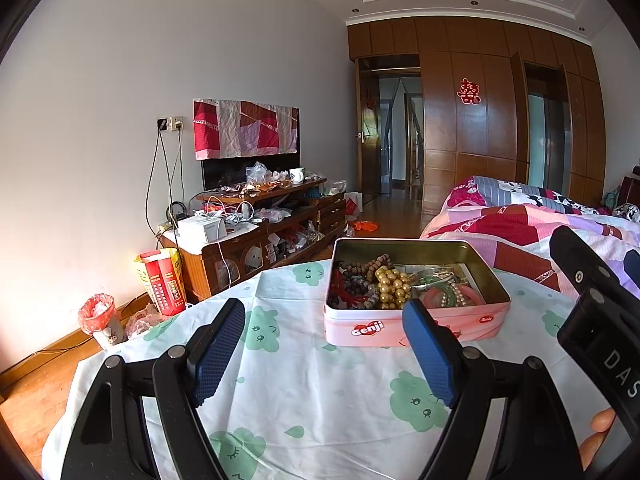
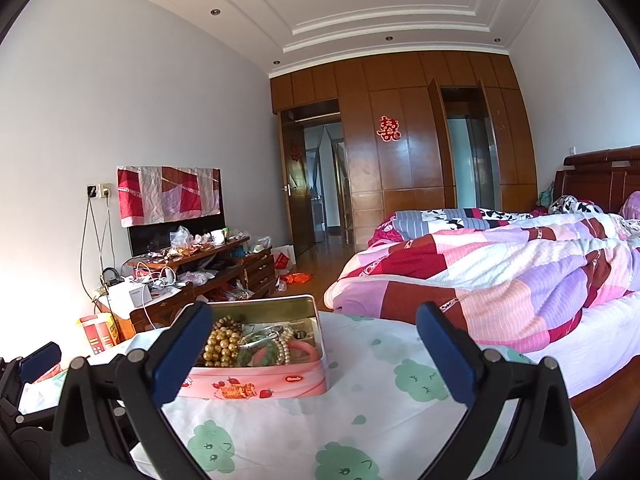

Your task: Organize jewelry

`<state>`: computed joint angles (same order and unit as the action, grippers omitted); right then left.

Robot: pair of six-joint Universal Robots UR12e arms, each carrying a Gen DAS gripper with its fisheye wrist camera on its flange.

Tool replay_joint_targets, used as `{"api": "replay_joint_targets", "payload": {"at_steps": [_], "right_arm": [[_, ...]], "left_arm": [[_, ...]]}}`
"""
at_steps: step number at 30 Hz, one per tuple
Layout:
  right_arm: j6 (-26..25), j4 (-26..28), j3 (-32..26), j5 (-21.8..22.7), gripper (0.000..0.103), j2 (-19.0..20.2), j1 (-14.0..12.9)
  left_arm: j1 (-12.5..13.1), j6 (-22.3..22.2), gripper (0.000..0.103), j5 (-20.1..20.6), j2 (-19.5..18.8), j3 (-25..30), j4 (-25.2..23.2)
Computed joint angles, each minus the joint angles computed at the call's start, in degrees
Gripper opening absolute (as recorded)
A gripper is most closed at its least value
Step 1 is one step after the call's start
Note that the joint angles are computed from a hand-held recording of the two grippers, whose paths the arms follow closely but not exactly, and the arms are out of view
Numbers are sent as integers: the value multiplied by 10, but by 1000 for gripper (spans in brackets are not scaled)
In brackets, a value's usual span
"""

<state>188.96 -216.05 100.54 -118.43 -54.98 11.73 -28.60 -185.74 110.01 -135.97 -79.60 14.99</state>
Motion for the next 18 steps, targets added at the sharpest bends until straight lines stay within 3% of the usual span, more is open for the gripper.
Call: {"api": "replay_joint_targets", "payload": {"at_steps": [18], "right_arm": [[2, 1, 3, 0, 103, -2, -2]], "left_arm": [[-1, -6, 83, 7, 0, -1, -6]]}}
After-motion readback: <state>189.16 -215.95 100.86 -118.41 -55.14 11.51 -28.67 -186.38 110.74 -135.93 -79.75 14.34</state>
